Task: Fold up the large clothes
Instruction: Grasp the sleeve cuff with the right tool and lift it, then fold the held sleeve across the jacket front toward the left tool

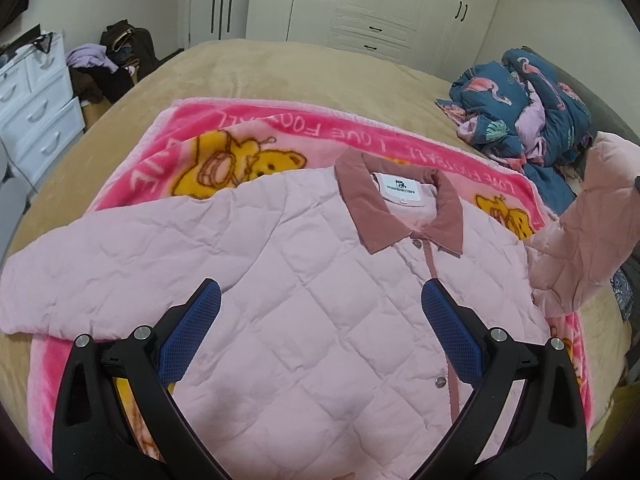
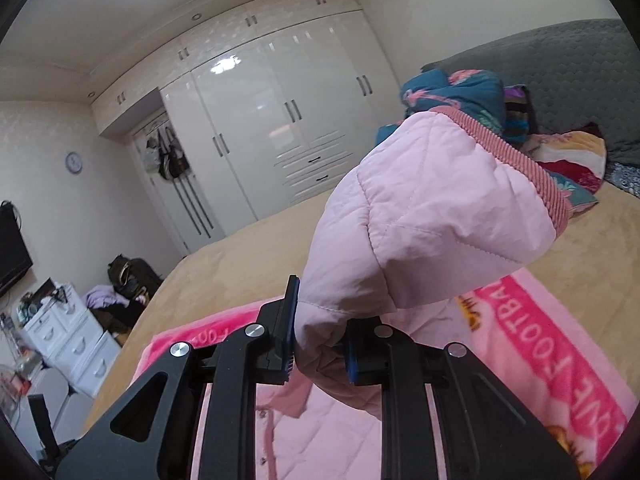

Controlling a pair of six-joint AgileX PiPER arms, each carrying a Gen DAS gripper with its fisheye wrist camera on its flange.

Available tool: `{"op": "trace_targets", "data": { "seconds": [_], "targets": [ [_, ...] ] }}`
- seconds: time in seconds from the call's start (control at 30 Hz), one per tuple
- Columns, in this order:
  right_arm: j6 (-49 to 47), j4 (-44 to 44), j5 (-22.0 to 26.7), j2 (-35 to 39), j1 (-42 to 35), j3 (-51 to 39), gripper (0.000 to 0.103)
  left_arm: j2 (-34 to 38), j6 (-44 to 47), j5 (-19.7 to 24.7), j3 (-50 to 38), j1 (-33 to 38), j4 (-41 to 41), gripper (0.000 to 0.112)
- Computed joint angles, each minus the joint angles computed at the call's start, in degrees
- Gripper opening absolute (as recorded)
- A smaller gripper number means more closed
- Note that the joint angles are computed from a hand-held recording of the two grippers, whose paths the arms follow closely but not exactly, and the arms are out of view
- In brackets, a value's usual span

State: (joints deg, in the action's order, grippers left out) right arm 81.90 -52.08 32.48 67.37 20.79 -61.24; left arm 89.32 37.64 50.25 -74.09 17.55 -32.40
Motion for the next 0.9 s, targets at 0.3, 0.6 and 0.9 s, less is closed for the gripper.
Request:
{"op": "trace_targets", "data": {
  "seconds": [0.3,0.6,0.9],
  "targets": [
    [6.68,-3.88,-2.64,7.09,5.97,-1.46,0.018,1.50,0.89,2.33,-0.68,1.76,-2.76,0.094],
    [11.98,-6.63,-7.01,15.61,11.34,-1.74,0.018,3.76,0.90,4.75,-0.43,3.96,-7.11,0.094],
    [16.75,-6.89,-13.24,25.91,15.00,-0.11,0.019,5.37,-1.21,4.15,0.80,4.54,-7.00,0.094]
  ]
}}
